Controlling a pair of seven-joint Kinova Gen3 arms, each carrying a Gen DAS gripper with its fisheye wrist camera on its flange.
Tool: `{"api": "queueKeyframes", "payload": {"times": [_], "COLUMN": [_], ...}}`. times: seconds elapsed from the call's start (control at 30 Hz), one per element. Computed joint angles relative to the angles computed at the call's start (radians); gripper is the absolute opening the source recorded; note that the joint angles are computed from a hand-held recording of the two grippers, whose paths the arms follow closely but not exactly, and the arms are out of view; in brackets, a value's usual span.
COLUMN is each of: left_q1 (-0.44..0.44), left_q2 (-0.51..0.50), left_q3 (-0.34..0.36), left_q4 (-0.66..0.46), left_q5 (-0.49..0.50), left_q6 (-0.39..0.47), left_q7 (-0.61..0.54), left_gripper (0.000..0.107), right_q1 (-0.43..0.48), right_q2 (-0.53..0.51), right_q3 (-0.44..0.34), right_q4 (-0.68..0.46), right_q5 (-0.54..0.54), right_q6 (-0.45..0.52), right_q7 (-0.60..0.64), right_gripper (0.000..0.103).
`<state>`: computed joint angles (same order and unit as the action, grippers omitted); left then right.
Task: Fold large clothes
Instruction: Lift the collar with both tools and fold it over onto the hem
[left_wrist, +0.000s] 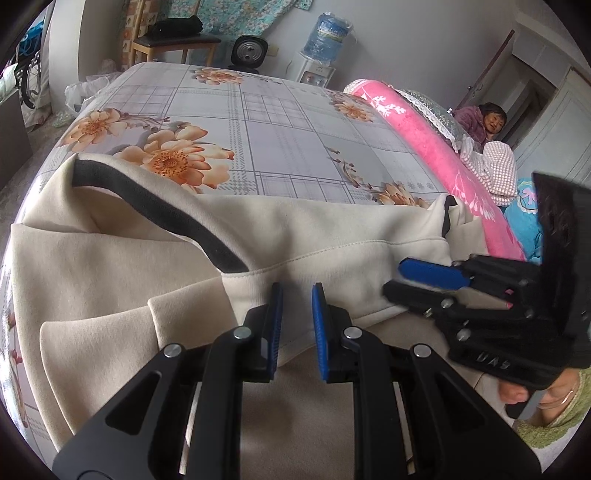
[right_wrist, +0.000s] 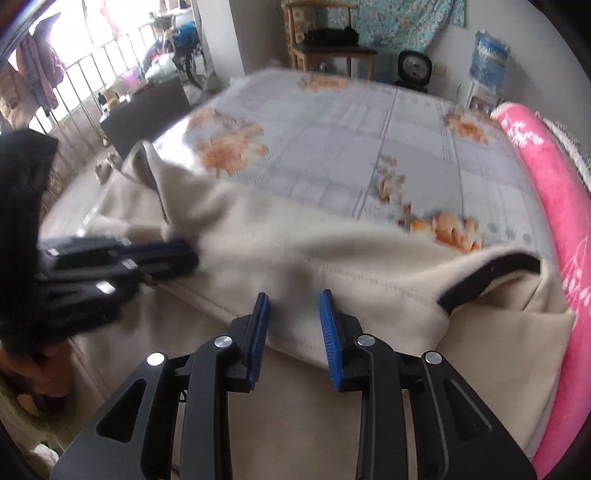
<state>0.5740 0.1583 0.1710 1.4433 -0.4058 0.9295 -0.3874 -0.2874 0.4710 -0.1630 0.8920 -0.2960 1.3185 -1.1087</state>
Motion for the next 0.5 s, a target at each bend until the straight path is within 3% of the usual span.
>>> {"api": "queueKeyframes", "payload": {"times": [0.1,0.2,0.33,0.47,0.5], "left_q1": [0.000,0.000,0.003,0.004,0.011], "left_q2": [0.002,-0.002,-0.001,0.014,0.015], "left_q3": [0.001,0.000,0.000,0.005,0.005], "left_q4": [-0.004,0.002,0.005,-0.049,-0.067], "left_q5": [0.002,0.003,-0.007,0.015,0.013], "left_q6": [0.005,-0.001,-0.003,0.067,0.094], "left_q7": [-0.002,0.001,0.017,-0.006,-0.003], "left_gripper": [0.016,0.016,0.016,0.020,0.026], "right_q1": [-0.015,0.019,0.070,0.071,0.086], "right_q2": [-0.013,-0.062,-0.045,-0.086,-0.105], "right_q3": [0.029,0.023,0.017,0.028,0.023], "right_q4": [-0.015,0.036,0.069,0.053,0.067], "right_q5": [0.019,0.027,0.000,-0.003,-0.022], "right_q6": [0.021,-0.027,-0.027,0.018,0.016], "right_q7": [-0.030,-0.027,-0.023,-0.072,-0.067], "right_gripper": [0.032,0.035,0.037,0.043,0.048]}}
